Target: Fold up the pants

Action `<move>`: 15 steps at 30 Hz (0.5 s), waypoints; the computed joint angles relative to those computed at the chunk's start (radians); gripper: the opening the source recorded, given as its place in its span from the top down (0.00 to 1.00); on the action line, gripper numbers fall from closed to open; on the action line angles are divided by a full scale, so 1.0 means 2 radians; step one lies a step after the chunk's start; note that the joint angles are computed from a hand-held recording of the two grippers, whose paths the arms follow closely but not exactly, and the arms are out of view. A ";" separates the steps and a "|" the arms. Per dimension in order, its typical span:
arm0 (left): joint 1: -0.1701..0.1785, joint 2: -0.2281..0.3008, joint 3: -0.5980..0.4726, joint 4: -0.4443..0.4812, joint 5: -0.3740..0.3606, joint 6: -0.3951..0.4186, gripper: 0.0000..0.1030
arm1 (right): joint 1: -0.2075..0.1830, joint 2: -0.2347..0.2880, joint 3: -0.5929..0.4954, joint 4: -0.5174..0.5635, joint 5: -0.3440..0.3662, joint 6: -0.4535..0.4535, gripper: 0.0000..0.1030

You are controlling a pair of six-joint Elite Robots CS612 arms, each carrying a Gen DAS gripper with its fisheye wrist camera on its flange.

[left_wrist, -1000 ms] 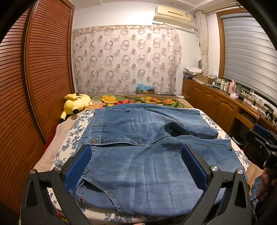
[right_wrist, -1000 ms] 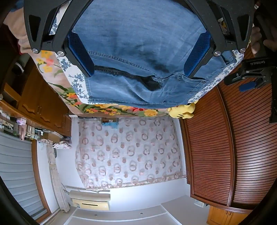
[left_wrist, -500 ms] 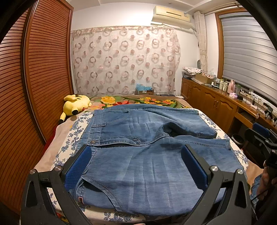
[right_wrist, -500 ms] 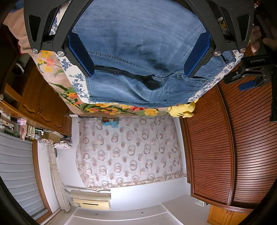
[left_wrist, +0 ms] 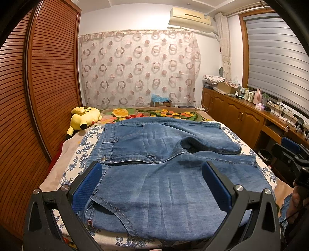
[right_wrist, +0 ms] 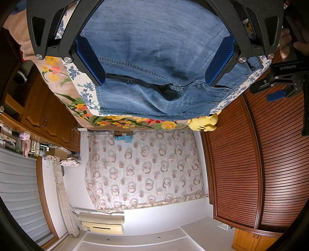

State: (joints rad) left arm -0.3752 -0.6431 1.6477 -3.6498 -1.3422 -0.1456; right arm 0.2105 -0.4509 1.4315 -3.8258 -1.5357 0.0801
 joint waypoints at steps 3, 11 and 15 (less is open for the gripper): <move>0.000 0.000 0.000 -0.001 0.001 0.000 0.00 | 0.000 0.000 0.000 -0.001 -0.001 0.000 0.00; -0.004 -0.006 0.004 -0.002 0.004 -0.001 0.00 | 0.000 0.000 0.000 -0.001 -0.001 0.001 0.00; -0.004 -0.009 0.006 -0.001 0.005 0.000 0.00 | 0.000 0.000 0.000 -0.001 -0.001 0.001 0.00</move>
State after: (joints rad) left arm -0.3831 -0.6615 1.6590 -3.6512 -1.3316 -0.1452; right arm 0.2107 -0.4514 1.4313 -3.8282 -1.5378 0.0823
